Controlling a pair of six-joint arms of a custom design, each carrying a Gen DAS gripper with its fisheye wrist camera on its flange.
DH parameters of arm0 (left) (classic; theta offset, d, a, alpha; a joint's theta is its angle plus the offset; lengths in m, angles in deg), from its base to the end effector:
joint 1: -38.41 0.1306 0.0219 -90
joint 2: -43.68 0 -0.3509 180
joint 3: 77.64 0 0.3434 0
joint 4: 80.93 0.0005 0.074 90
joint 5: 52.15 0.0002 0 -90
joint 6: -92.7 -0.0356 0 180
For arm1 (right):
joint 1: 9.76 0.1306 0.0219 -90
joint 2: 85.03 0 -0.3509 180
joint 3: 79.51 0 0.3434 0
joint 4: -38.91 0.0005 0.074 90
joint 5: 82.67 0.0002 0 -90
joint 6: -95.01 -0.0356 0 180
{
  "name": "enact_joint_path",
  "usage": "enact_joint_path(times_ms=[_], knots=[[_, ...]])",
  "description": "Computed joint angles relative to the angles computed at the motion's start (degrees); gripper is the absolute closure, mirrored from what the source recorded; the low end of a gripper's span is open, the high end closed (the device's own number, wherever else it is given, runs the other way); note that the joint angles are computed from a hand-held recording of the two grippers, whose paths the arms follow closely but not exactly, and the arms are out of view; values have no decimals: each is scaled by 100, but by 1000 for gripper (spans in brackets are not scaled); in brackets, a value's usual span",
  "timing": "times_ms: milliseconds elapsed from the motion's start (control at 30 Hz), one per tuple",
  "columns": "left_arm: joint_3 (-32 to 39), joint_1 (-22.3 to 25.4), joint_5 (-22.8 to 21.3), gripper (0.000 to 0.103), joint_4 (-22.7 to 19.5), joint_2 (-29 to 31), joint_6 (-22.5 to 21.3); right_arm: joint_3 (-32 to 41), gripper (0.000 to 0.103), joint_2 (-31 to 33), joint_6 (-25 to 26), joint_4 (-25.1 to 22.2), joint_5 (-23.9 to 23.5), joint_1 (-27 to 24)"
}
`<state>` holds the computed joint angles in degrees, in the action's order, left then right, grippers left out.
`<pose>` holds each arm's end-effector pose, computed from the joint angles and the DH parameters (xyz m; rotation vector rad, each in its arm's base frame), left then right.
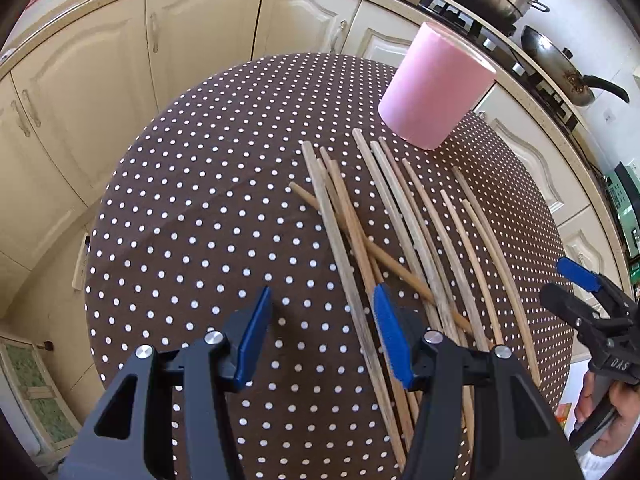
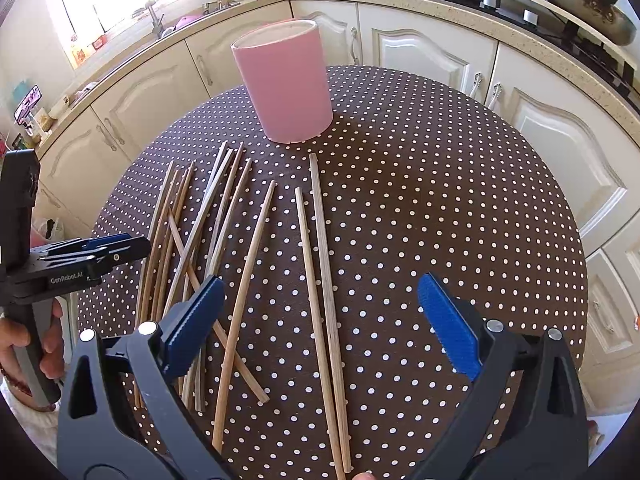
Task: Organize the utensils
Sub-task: 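Lower the left gripper onto a chopstick while the right gripper grasps another chopstick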
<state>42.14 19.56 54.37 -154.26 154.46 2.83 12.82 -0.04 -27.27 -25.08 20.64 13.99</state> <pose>0.5002 -0.1820 0.4148 0.5285 2.6558 -0.4892 0.3618 0.1497 0.4332 0.2753 2.5075 0.0950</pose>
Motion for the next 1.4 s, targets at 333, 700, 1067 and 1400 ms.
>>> enact_joint_path(times_ms=[333, 700, 1067, 1400], knots=[[327, 32, -154, 68, -196, 231, 25, 315, 8, 262, 209, -183, -224, -153], [882, -178, -661, 94, -375, 610, 52, 1162, 27, 1018, 657, -987, -1043, -554], [927, -172, -150, 97, -235, 605, 124, 2023, 68, 1834, 977, -1716, -1404, -865], [886, -151, -200, 97, -243, 451, -44, 2756, 79, 2472, 1407, -2311, -917, -827]])
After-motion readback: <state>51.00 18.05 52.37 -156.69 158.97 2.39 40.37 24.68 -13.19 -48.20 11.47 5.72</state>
